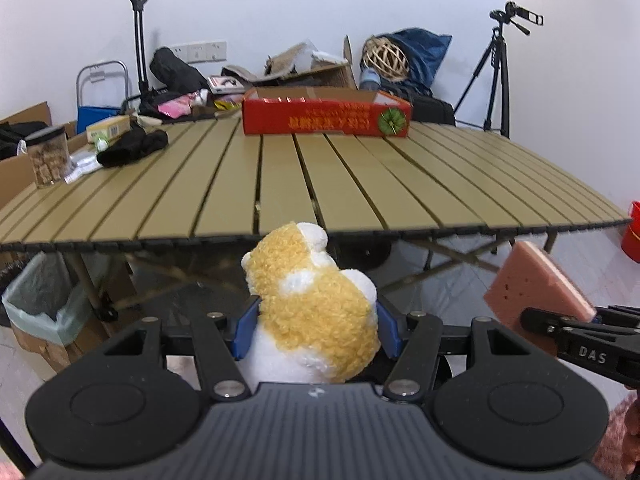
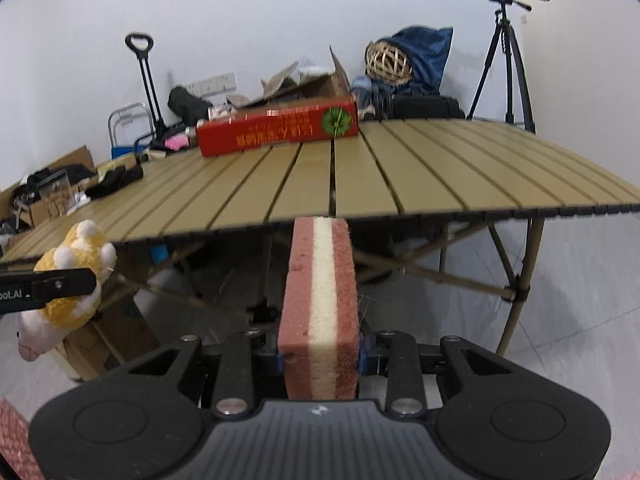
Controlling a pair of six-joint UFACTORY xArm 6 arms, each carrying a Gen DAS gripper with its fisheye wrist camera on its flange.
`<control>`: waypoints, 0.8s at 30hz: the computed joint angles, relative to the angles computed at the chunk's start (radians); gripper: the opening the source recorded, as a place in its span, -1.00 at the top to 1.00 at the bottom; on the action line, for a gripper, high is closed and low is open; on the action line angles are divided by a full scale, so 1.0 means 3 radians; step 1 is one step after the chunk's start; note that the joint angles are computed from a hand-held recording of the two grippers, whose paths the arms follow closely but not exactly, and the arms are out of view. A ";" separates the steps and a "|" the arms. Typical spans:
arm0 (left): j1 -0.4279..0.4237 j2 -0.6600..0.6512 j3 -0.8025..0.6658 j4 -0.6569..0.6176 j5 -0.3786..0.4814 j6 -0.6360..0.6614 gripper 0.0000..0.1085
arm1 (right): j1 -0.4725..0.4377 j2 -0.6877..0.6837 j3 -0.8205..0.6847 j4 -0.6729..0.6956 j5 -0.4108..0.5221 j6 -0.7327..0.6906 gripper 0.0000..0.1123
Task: Collect trash
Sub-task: 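Carry the sponge and sheep plush down over the black bin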
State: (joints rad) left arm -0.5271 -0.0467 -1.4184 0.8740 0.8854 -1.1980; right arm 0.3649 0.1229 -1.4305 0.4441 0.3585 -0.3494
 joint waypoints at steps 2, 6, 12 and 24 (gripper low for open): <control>-0.0017 -0.0022 0.0075 -0.0035 -0.0023 -0.0007 -0.11 | -0.0006 -0.0023 0.0049 -0.0078 0.0089 0.0051 0.47; -0.0051 -0.0045 0.0220 -0.0132 -0.0048 -0.0018 -0.11 | -0.0018 -0.0005 0.0051 -0.0265 0.0335 0.0196 0.47; -0.0056 -0.0021 0.0381 -0.0331 -0.0094 0.0041 -0.11 | -0.0006 0.0047 0.0049 -0.0410 0.0589 0.0298 0.47; 0.0046 0.0053 0.0525 -0.0673 -0.0215 0.0151 -0.11 | 0.0070 0.0207 -0.0007 -0.0516 0.0881 0.0317 0.47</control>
State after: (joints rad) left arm -0.5134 -0.0309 -1.2608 0.6721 0.8209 -1.1526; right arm 0.3858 0.1849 -1.4326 0.2894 0.6229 -0.2541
